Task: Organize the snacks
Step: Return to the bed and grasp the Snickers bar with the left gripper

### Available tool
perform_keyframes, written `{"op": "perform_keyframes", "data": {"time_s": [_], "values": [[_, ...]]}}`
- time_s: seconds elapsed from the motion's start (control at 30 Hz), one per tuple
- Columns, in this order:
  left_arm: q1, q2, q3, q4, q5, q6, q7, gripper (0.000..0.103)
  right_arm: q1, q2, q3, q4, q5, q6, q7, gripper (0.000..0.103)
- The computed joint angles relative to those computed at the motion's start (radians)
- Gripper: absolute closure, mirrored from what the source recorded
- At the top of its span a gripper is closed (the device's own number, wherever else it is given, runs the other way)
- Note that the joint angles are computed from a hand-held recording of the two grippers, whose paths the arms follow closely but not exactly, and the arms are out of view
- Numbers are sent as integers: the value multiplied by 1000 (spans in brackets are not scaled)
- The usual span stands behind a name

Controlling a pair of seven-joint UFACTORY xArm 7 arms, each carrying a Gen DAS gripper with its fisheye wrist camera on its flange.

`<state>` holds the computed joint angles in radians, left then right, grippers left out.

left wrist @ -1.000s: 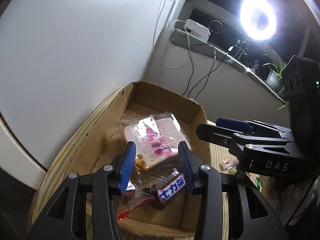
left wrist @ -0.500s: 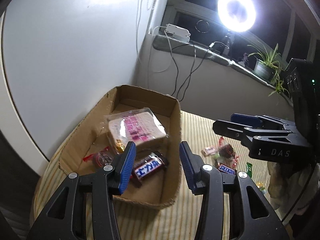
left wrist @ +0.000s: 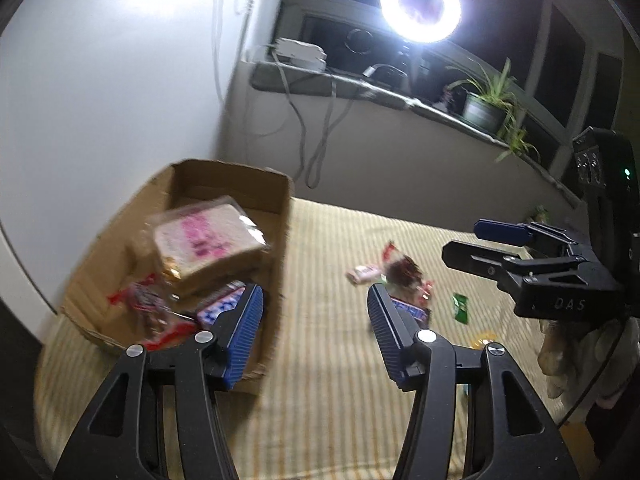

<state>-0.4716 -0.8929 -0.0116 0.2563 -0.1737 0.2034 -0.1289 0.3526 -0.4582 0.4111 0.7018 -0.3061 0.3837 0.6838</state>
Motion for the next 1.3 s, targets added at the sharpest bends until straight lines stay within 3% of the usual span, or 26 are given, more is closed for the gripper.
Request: {"op": "perform_keyframes", "data": {"time_s": [0.17, 0.43, 0.7, 0.8, 0.9, 0.97, 1.2, 1.3], "values": [[-87, 69, 38, 18, -34, -13, 25, 49, 58, -141, -45, -135, 81, 49, -1, 20], [-204, 201, 66, 58, -100, -47, 63, 49, 102, -316, -24, -291, 152, 183, 44, 20], [-308, 340, 109, 119, -183, -75, 126, 49, 123, -374, -67, -380, 207, 167, 89, 21], [-294, 394, 84, 152, -194, -83, 138, 48, 121, -363, -83, -390, 224, 147, 89, 27], [-265, 448, 51, 189, -192, -81, 143, 33, 116, -345, -93, -395, 232, 129, 82, 30], [-232, 482, 16, 212, -177, -75, 139, 33, 117, -325, -101, -392, 237, 123, 71, 42], [-71, 568, -142, 277, -39, -31, 63, 31, 113, -281, -106, -389, 245, 89, 54, 42], [-37, 579, -175, 283, 15, -35, 31, 31, 124, -279, -119, -391, 257, 83, 42, 45]]}}
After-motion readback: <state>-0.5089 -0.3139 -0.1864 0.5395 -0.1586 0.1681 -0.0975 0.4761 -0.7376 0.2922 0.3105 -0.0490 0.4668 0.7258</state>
